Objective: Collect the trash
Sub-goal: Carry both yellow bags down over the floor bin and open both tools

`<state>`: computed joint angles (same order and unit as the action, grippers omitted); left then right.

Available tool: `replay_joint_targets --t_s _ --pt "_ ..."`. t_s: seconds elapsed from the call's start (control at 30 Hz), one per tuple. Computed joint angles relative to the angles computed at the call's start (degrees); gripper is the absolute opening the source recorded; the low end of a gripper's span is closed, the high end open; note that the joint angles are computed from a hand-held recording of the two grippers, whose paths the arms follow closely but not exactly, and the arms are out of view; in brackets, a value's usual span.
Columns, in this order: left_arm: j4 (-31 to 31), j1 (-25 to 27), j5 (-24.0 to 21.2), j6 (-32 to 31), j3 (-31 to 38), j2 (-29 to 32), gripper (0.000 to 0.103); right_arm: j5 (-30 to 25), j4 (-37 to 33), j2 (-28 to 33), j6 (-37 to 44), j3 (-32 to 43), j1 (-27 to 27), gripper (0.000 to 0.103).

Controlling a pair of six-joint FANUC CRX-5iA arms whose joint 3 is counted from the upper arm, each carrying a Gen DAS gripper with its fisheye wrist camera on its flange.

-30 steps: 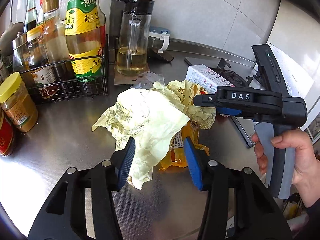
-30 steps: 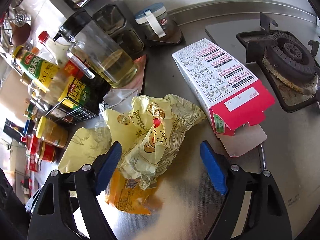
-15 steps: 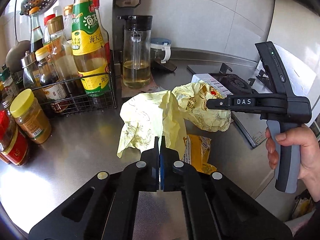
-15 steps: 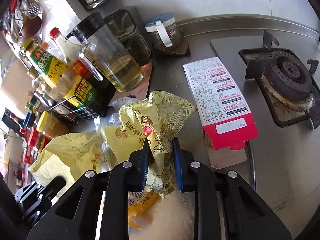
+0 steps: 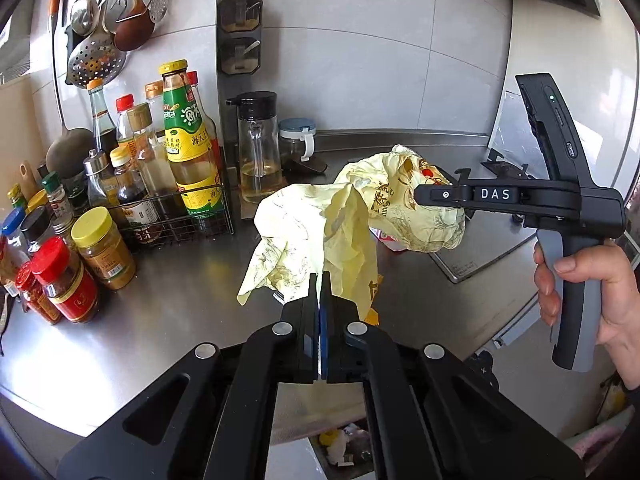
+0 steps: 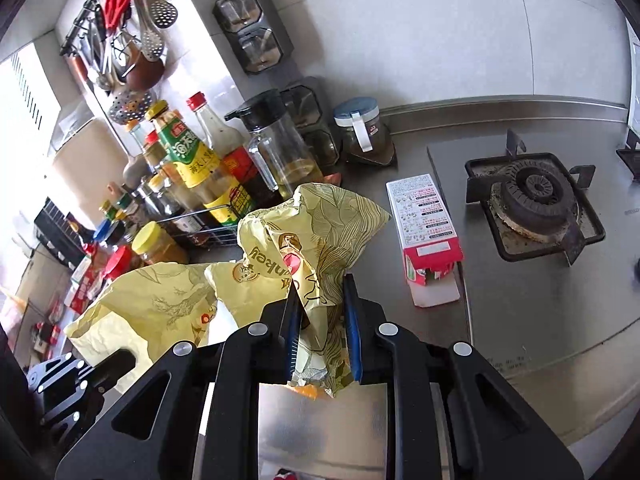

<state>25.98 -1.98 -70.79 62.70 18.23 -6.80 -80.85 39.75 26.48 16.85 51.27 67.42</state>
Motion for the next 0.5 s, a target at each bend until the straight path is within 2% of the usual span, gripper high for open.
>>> replay_joint_targets --t_s 0.23,0.5 --pt "1.36 2.65 -3.06 -1.27 -6.23 -7.13 0.0 1.03 1.02 -6.62 -4.48 -10.83 5.32 0.021" --pt "4.0 7.72 -6.22 -2.83 -15.19 -15.13 0.0 0.97 -2.68 -10.58 -8.27 -18.86 11.25 0.021"
